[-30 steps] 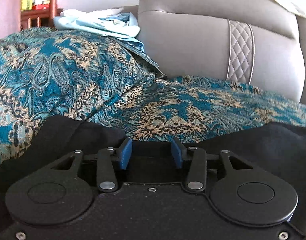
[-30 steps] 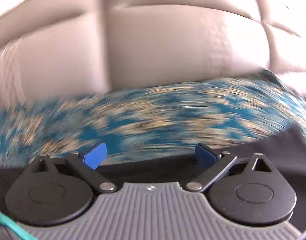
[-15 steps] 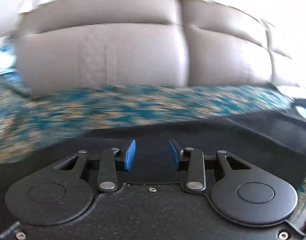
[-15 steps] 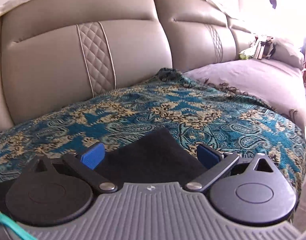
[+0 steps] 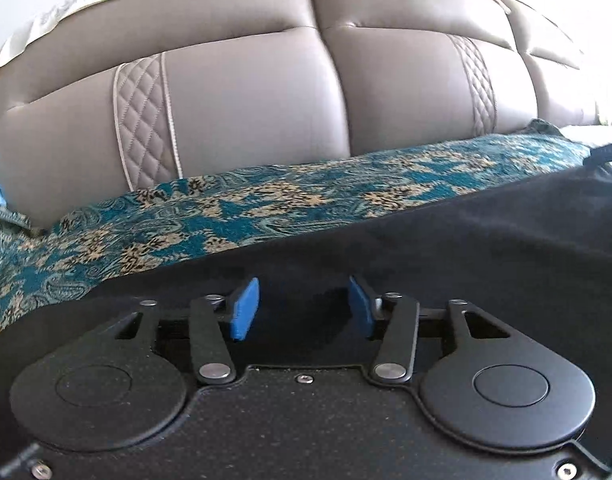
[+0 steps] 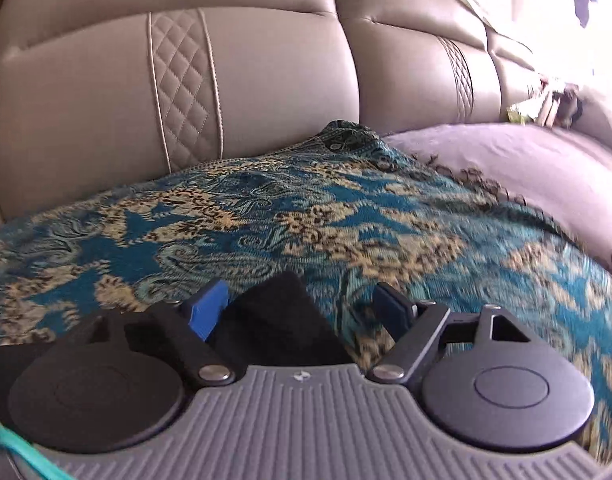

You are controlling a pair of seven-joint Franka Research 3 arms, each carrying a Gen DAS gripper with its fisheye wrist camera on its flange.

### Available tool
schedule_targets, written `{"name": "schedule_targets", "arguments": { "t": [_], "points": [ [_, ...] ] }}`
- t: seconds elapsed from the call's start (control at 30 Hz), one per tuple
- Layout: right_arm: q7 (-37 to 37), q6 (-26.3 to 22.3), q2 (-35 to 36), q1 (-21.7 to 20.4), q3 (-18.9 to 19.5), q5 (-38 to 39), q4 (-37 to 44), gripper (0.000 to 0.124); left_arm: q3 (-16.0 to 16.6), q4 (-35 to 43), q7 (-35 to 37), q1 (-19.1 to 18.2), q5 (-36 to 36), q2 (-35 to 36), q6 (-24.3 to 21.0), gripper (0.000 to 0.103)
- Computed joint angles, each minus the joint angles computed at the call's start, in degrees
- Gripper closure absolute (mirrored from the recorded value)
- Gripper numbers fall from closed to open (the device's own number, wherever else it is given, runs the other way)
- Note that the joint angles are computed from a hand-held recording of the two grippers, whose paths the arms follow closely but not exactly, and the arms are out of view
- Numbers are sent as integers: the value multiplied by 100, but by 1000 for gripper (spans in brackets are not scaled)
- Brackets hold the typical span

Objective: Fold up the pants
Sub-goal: 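Move both open grippers over the folded trousers to smooth them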

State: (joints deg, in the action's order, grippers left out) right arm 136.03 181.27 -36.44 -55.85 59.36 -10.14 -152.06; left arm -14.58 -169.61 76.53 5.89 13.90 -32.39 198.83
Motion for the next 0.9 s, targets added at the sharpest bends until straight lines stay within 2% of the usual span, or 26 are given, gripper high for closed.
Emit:
{"name": "schedule_targets", "arguments": {
  "t": [0.07,0.13,0.2,0.3,0.37,0.43,0.5,0.53,0.6,0.63,0.67,0.73,0.8,0.87,0.9],
  "points": [
    [-41,50,161,-181,66,-42,100,36,-58,22,-75,69,-102,47,10,44],
    [-134,68,310,-257,45,-73,165,31,16,38,-114,45,-117,99,29,39],
    [-121,-30,379,-311,43,-39,233,28,-46,56,-143,108,-173,122,29,36],
    [231,-475,-44,-373,171,-60,295,27,-229,60,-159,254,-276,121,41,32],
    [495,-367,-413,-212,130,-128,151,27,-341,63,-177,342,-351,107,24,28],
    [558,106,-646,241,-113,-84,-115,27,-406,92,-223,382,-410,109,-31,25],
    [469,397,-738,925,-428,120,-319,26,-352,147,-283,338,-407,83,-193,24],
    [374,509,-703,1266,-584,195,-389,26,-331,198,-304,311,-379,16,-391,26],
    [90,877,-627,2090,-889,239,-563,26,-438,252,-359,412,-297,-181,-652,55],
    [-61,968,-592,2461,-1013,229,-616,26,-531,280,-400,512,-250,-295,-782,76],
    [-169,1101,-571,2812,-1026,231,-657,26,-541,292,-447,563,-188,-370,-840,82],
    [-422,1398,-248,3497,-1150,171,-657,26,-596,260,-510,753,-69,-435,-731,80],
    [-668,1583,367,4271,-1480,26,-511,29,-899,275,-590,1175,-8,-523,-838,81],
    [-925,1598,1065,5057,-1892,-233,-241,37,-1057,287,-726,1507,34,-515,-931,81],
    [-1058,1582,1310,5250,-1966,-309,-109,39,-1164,281,-824,1706,46,-504,-923,81]
  ]
}}
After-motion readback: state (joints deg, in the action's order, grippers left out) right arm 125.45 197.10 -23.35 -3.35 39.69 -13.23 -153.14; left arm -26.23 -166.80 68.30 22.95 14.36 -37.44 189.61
